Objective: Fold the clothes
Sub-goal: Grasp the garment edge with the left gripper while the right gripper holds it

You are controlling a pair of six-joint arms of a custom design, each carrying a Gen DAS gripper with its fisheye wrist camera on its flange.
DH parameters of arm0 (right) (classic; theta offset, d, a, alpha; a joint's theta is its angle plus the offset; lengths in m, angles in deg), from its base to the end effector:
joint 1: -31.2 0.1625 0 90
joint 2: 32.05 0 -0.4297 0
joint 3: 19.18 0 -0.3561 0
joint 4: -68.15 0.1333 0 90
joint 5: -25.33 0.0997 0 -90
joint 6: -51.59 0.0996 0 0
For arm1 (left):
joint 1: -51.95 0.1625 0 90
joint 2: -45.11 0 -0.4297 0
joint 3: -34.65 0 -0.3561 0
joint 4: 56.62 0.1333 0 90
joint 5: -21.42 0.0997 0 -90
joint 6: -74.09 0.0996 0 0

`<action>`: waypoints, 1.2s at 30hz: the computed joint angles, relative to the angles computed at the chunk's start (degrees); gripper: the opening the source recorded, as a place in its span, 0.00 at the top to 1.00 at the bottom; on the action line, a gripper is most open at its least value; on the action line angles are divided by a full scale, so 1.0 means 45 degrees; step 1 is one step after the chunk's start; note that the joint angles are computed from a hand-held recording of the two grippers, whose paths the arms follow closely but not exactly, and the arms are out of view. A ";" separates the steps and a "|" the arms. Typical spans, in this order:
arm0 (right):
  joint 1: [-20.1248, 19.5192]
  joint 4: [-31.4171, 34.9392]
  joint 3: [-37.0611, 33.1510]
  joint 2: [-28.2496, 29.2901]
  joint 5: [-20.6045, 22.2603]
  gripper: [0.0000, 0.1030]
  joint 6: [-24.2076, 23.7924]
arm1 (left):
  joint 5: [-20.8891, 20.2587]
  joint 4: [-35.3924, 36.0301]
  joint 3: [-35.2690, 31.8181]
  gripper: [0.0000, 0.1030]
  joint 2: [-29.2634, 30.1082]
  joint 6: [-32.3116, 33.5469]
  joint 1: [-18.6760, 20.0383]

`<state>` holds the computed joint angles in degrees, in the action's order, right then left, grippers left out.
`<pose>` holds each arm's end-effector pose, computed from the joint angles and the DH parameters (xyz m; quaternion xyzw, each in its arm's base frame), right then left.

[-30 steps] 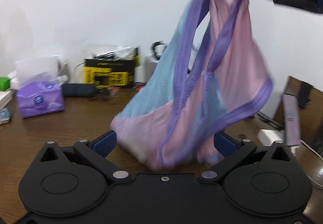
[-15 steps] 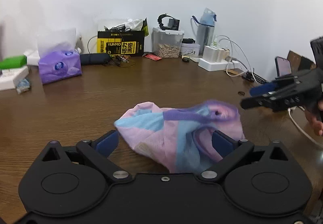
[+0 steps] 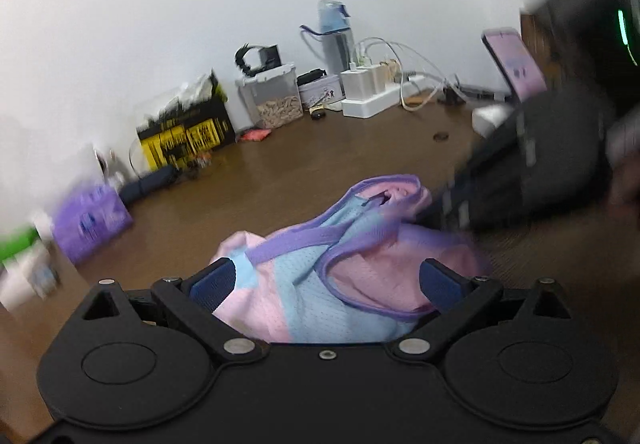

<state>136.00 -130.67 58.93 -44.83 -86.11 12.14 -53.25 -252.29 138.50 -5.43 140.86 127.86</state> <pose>0.2735 -0.6557 -0.0647 0.3548 -0.8437 0.3187 0.2465 0.0032 -0.6429 0.2290 0.5320 0.7152 -0.3387 0.3013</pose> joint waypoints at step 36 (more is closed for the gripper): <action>0.0362 0.1403 -0.1785 0.1853 0.2188 0.46 0.3855 | -0.1136 -0.0690 -0.0849 0.96 -0.1353 -0.8689 0.1362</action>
